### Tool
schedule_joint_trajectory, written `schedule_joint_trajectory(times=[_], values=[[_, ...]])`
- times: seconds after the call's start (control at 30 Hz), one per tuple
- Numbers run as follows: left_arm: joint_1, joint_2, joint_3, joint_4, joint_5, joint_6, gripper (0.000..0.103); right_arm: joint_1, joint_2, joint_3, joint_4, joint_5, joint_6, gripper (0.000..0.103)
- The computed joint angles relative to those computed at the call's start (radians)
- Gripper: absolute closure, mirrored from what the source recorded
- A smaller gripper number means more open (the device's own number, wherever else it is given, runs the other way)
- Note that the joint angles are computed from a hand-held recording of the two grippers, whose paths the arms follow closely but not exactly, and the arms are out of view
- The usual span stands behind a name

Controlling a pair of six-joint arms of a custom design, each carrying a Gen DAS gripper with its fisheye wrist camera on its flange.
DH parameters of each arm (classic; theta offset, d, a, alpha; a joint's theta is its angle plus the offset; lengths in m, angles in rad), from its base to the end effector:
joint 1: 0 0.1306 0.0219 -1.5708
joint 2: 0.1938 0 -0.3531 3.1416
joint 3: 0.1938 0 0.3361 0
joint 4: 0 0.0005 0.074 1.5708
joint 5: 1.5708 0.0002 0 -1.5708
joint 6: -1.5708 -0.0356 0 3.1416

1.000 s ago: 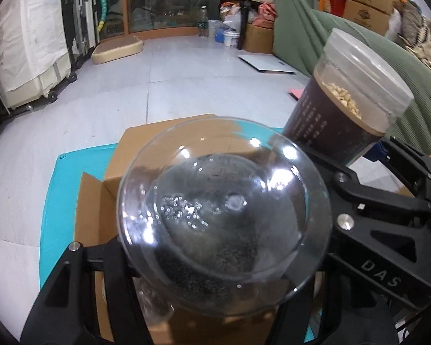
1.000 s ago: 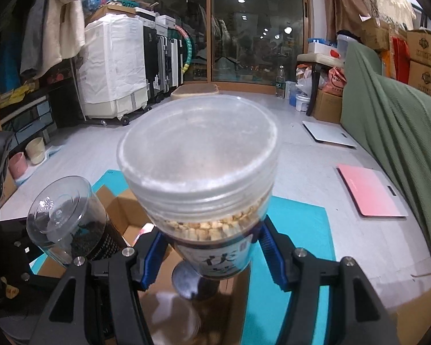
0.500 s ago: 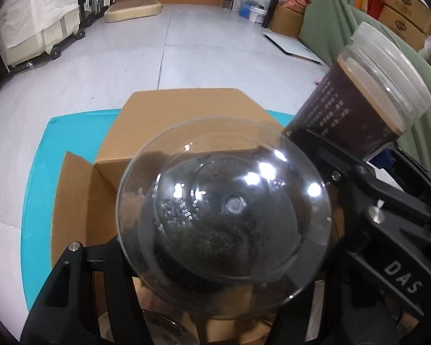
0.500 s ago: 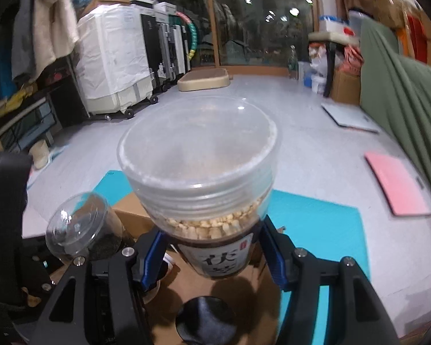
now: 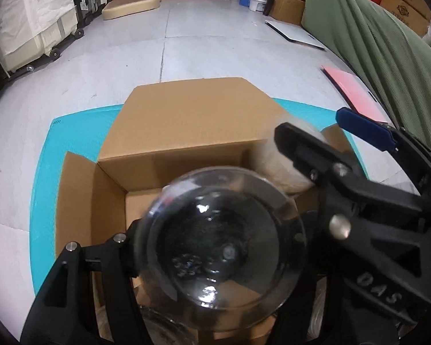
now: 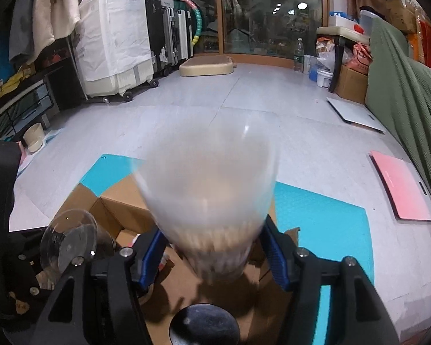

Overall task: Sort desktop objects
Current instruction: 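Lower the clear jar into the box with the left gripper while the right lowers the nut jar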

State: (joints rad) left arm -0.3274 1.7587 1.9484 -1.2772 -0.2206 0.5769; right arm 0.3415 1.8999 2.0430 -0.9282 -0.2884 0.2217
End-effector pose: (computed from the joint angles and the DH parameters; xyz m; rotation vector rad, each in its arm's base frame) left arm 0.5078 -0.1648 0.4253 -0.3959 2.5840 -0.0211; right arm 0.5690 0.2124 0.4079 -0.7873 2.2138 0.3981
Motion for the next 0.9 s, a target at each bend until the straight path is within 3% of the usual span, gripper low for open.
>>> schedule_joint_trajectory(times=[0.07,0.33,0.9], values=[[-0.003,0.003,0.014,-0.004,-0.010,-0.001,0.037,-0.001,-0.005,-0.005,0.010,0.005,-0.002,0.027],[-0.028,0.007,0.056,-0.033,-0.034,-0.006,0.029,-0.013,-0.008,0.023,-0.004,0.001,-0.009,0.027],[-0.080,-0.039,0.128,-0.069,-0.108,-0.015,0.027,-0.031,-0.099,-0.009,0.026,0.030,-0.023,0.021]])
